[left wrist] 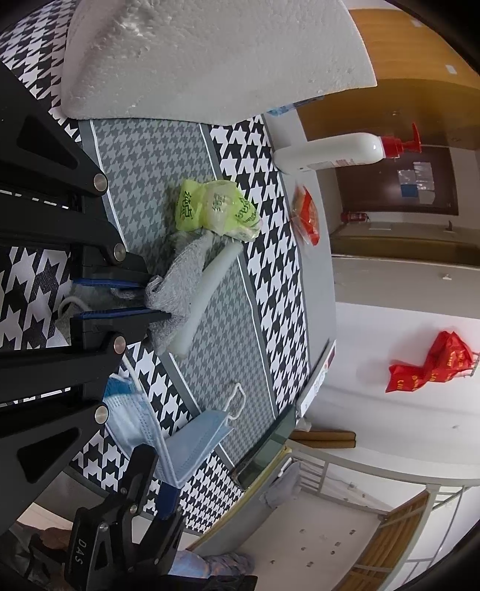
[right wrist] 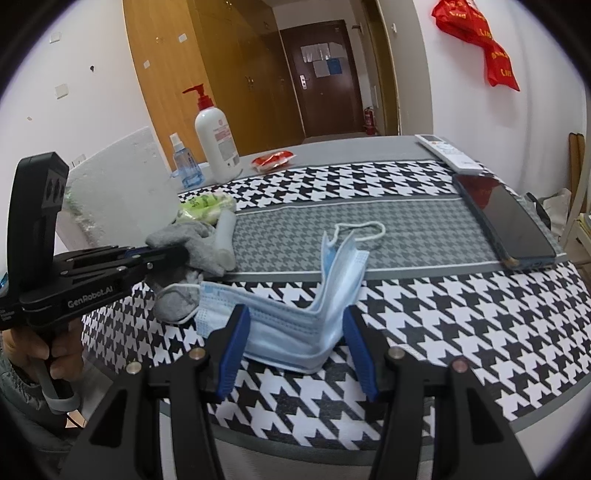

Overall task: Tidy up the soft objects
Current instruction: 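Carry the grey cloth over the styrofoam box while the right gripper carries the blue mask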

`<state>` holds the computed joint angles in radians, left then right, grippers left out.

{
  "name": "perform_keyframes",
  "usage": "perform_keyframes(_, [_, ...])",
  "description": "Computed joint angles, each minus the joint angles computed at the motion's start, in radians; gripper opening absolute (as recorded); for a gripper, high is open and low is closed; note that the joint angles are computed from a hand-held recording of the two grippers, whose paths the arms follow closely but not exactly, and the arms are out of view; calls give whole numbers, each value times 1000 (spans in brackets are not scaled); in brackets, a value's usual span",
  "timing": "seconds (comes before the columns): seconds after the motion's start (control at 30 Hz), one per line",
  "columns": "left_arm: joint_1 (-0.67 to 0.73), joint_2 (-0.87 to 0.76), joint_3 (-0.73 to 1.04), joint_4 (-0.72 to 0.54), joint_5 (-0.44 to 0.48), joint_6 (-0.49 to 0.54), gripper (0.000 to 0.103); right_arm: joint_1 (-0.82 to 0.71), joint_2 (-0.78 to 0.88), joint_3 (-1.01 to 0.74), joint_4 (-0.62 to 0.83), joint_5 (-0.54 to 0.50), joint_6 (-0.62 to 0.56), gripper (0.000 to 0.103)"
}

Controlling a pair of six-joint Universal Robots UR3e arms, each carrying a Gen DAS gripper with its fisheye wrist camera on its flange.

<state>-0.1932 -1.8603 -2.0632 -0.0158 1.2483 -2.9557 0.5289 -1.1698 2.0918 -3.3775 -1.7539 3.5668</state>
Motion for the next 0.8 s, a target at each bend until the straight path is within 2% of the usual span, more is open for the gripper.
perform_keyframes(0.07, [1,3,-7,7,-6,4,10,9,-1,0,-5,2,-1,41])
perform_keyframes(0.23, [16,21,-26,14,-23,9,10,26,6,-18,28,-21,11,29])
perform_keyframes(0.43, [35,43,-45,43,-7,3,10,43,-62,25,-4,-21,-2,28])
perform_keyframes(0.8, [81,136,-122,85,-24,4,10,92,-141,48,-6,-127,22,28])
